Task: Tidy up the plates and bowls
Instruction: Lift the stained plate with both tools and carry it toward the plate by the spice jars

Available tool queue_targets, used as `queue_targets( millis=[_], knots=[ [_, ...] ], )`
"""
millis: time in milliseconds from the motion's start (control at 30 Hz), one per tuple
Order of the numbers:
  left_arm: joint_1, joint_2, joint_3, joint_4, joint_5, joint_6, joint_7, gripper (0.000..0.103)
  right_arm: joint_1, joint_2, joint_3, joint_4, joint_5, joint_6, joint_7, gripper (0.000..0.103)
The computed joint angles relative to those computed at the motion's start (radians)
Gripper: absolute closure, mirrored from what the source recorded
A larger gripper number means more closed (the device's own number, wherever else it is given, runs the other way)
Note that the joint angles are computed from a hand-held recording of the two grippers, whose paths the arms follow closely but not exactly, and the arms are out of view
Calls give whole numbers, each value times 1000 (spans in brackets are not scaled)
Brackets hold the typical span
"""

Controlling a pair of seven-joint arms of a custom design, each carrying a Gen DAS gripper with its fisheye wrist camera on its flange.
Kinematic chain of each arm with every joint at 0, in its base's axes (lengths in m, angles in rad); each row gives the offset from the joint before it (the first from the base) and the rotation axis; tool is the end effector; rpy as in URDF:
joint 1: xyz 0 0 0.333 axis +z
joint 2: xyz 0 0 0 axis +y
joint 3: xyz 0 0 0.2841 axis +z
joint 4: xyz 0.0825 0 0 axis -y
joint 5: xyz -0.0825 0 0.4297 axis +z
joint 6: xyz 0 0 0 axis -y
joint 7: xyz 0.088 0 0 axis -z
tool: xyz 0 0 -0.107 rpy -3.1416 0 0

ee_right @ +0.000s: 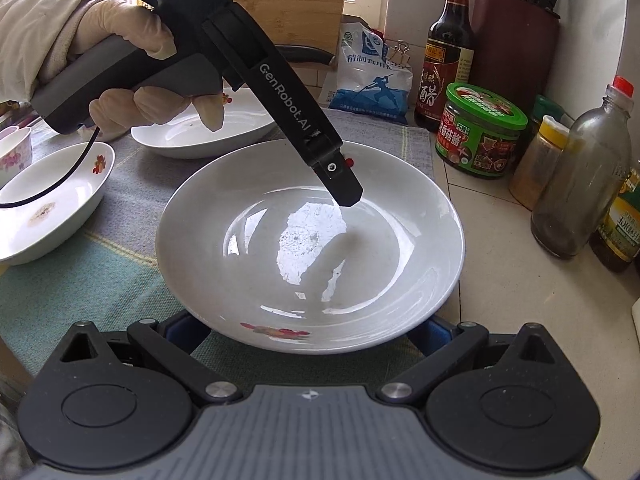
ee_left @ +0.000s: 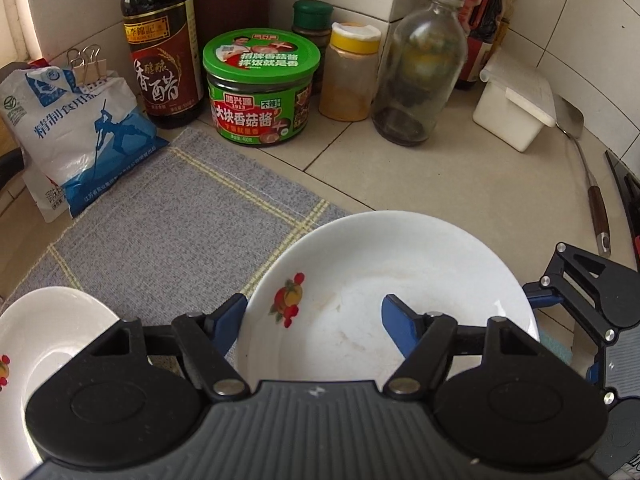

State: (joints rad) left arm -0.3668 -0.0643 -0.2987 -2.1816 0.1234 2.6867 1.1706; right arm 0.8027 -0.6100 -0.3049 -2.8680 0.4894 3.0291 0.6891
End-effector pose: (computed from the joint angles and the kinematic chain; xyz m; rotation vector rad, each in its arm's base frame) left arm 0.4734 -0.3784 0.4243 -1.5900 2.3106 -0.7517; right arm 0.3819 0.1853 0.3661 -2.2554 0.7902 -0.4196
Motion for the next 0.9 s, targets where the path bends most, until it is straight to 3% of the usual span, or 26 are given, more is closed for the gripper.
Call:
queue_targets(
  millis=[200,567,733,900],
  knots=[
    [5,36,4,30,25,13,-12,31,22,43,-33,39,31,-5,-32,0],
    [4,60,9,42,38,38,-12,30,0,63,-4,52,86,-7,-50,0],
    [4,33,6,18,67,46,-40,17,-39,62,46,40,71,8,-21,0],
    [14,-50,-10,-39,178,40,-145,16,-120,27,126,10,10,-10,87,0]
  ],
)
